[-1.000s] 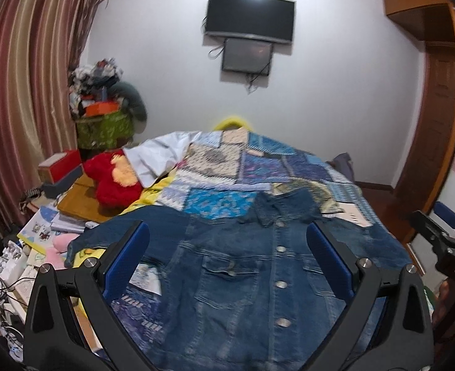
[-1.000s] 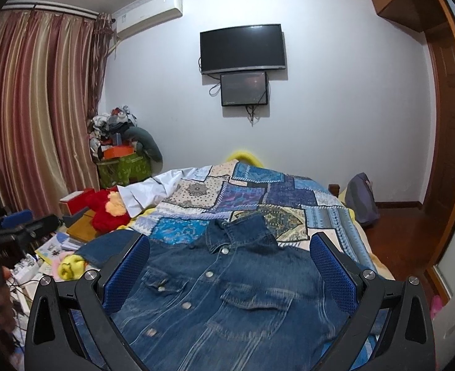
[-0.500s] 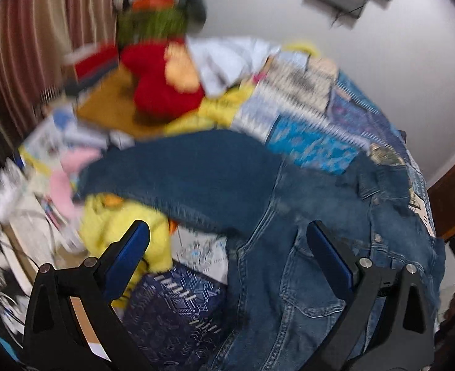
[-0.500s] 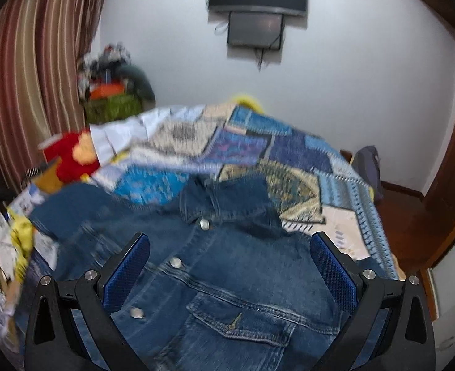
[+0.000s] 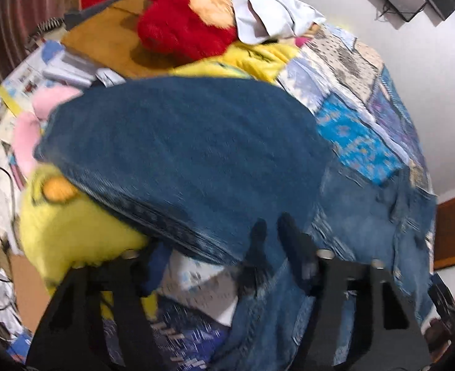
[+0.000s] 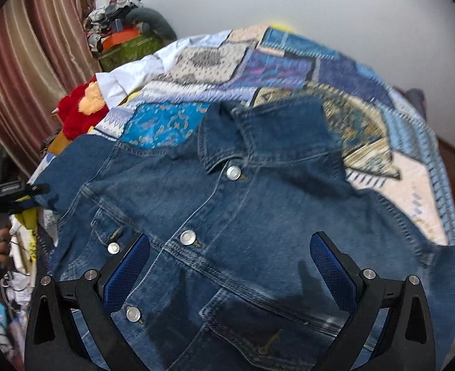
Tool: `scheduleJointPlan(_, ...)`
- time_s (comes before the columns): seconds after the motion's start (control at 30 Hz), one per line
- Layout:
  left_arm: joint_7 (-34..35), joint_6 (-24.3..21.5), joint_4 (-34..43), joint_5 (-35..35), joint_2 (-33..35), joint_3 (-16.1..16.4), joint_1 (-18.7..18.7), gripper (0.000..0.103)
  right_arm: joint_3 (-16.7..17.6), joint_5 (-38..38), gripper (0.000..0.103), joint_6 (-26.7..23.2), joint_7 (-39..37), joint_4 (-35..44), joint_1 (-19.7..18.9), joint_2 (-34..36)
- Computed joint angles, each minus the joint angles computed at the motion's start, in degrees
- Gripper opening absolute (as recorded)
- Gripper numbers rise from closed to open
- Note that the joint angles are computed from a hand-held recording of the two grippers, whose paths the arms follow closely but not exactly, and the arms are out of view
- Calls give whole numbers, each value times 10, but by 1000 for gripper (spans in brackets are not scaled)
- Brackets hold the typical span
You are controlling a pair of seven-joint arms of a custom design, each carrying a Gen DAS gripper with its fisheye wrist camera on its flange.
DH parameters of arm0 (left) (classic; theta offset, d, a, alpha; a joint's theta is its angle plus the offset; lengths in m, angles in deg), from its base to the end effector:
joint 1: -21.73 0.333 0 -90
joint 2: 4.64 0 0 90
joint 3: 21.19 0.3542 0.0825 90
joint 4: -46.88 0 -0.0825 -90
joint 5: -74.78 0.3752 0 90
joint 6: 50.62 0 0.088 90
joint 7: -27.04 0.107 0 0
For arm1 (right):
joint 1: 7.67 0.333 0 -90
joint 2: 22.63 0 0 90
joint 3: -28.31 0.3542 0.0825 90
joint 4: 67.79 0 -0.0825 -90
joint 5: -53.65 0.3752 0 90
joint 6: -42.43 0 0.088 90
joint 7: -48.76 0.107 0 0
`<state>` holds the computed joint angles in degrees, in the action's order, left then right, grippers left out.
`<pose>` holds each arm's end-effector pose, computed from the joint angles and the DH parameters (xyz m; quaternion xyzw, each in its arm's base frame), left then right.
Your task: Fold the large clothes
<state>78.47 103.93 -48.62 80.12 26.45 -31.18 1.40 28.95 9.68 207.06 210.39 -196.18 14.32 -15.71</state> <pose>0.6412 -0.3520 0.3879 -0.7243 0.6440 -0.2439 0.0345 0.5064 0.2535 0.4047 -0.6176 0.7270 -0.1779 0.2417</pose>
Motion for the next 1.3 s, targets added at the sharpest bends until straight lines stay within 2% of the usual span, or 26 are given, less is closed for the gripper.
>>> scheduleJointPlan(0.03, -23, -16, 14, 31, 2, 29, -25, 37, 5, 24, 103, 6, -19, -2, -5, 3)
scheduleJointPlan(0.07, -50, -47, 33, 71, 6, 59, -52, 19, 9, 46, 103, 9, -38, -5, -8, 5)
scheduleJointPlan(0.1, -60, -61, 44, 99, 9, 70, -63, 18, 13, 70, 103, 8, -58, -6, -11, 9)
scheduleJointPlan(0.17, -79, -53, 42, 135, 1, 73, -70, 14, 13, 97, 103, 3, -80, -5, -9, 11)
scheduleJointPlan(0.33, -149, -43, 50, 310, -24, 111, -139, 10, -3, 69, 103, 7, -58, -17, 5, -6)
scheduleJointPlan(0.4, -154, -35, 64, 367, -25, 107, -156, 10, -5, 36, 103, -2, -32, -20, 8, -19)
scheduleJointPlan(0.47, -133, -21, 70, 394, -24, 84, -157, 9, 2, 14, 103, -13, -19, -24, 4, -32)
scheduleJointPlan(0.5, -111, -21, 75, 378, -19, 64, -149, 9, 6, -7, 103, -22, -3, -27, 3, -42)
scheduleJointPlan(0.57, -29, -29, 93, 296, 7, 5, -117, 10, 16, -37, 103, -30, 22, -36, -5, -61)
scheduleJointPlan(0.7, 83, -72, 122, 143, 67, -65, -71, 10, 40, -66, 103, -33, 56, -64, -26, -101)
scheduleJointPlan(0.73, 92, -85, 128, 120, 79, -68, -69, 10, 46, -70, 103, -33, 61, -71, -32, -111)
scheduleJointPlan(0.8, 73, -111, 132, 105, 91, -39, -86, 10, 58, -75, 103, -37, 69, -85, -43, -128)
scheduleJointPlan(0.83, 69, -108, 126, 97, 92, -30, -90, 10, 64, -76, 103, -40, 72, -93, -48, -138)
scheduleJointPlan(0.87, 66, -101, 115, 86, 88, -26, -88, 13, 70, -78, 103, -44, 74, -100, -53, -148)
scheduleJointPlan(0.93, 71, -58, 68, 38, 64, -42, -58, 22, 81, -83, 103, -51, 78, -111, -62, -163)
scheduleJointPlan(0.97, 78, -27, 40, 12, 50, -53, -42, 33, 86, -83, 103, -54, 78, -115, -66, -170)
scheduleJointPlan(1.0, 91, 20, -1, -21, 28, -72, -16, 50, 90, -83, 103, -56, 78, -120, -70, -175)
scheduleJointPlan(1.07, 92, 91, -64, -50, -10, -72, -4, 72, 96, -86, 103, -52, 81, -127, -78, -181)
scheduleJointPlan(1.13, 75, 127, -99, -46, -40, -47, -17, 74, 100, -87, 103, -44, 88, -131, -86, -182)
scheduleJointPlan(1.3, 11, 100, -87, -6, -48, 24, -46, 74, 103, -86, 103, -17, 104, -126, -95, -163)
